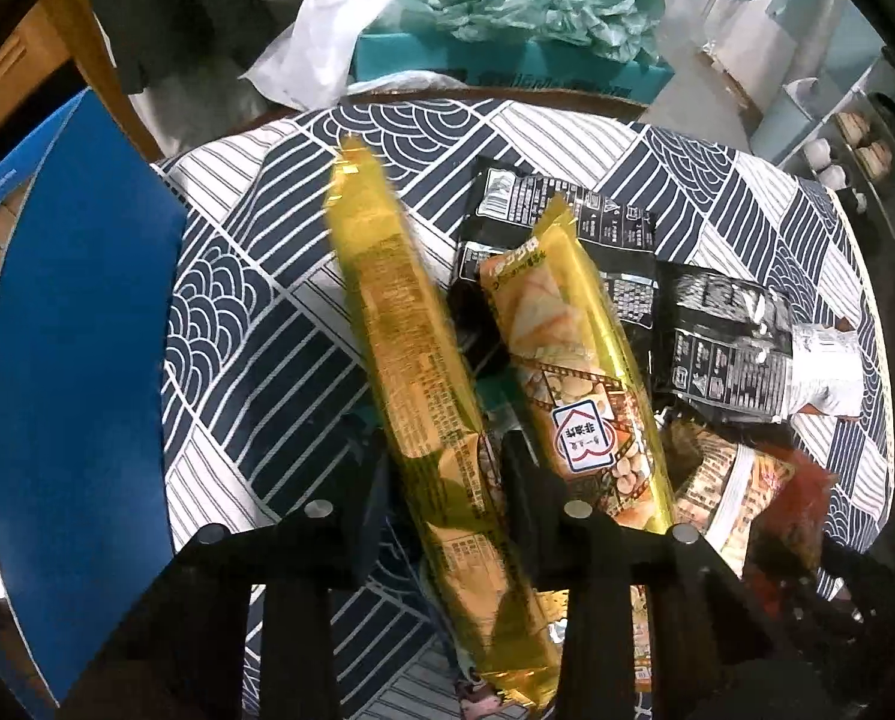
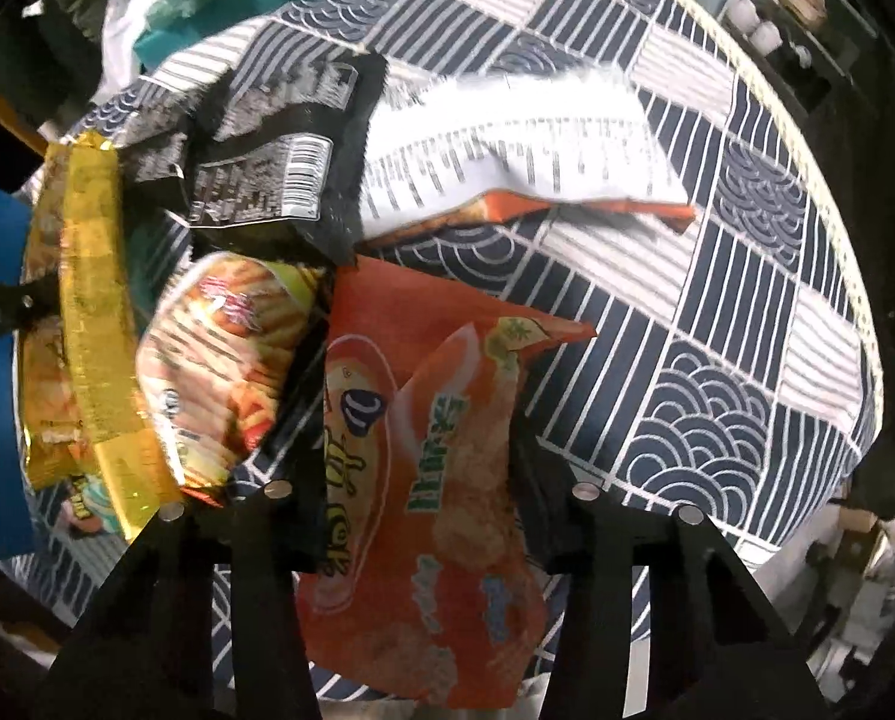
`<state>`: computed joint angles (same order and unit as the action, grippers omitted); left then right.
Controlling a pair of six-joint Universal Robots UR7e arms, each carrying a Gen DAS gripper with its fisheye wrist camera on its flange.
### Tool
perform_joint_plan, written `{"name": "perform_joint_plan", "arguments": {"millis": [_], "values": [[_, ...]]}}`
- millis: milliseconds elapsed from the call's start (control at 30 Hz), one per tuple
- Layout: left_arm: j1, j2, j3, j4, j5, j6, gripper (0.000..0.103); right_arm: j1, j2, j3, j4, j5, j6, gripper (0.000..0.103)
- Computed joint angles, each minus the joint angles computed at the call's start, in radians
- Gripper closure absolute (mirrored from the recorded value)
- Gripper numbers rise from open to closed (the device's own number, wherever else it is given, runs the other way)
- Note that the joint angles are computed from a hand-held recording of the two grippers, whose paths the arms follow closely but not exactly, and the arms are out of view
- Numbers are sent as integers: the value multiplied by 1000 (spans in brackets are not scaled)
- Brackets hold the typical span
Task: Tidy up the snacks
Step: 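Grasp the long yellow packet with the left tool while the right tool grasps the red chip bag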
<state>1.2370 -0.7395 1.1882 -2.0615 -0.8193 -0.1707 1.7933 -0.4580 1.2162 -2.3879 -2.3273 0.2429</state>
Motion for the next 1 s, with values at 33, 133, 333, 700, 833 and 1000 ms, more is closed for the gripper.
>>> {"name": "perform_joint_plan", "arguments": {"millis": [33,133,333,700,833,1000], "values": [[-2,-4,8,-9,4,10,70,3,-5,8,-13,-7,-14,57],[-12,-22,37,-42,26,36,73,16,-9,10,-32,-26,-35,57],[-22,-66,77,-69,24,60,75,45,6,-14,-51,-28,-35,57],[-60,-164,204,-182,51,127,75,88,22,-61,-115,-10,-118,57],[-73,-202,243,-218,66,148,75,103,37,-85,-129,-15,-150,57],[-81,-246,273,-232,64,149,75,128,50,-106,-157,-19,-193,57]]}}
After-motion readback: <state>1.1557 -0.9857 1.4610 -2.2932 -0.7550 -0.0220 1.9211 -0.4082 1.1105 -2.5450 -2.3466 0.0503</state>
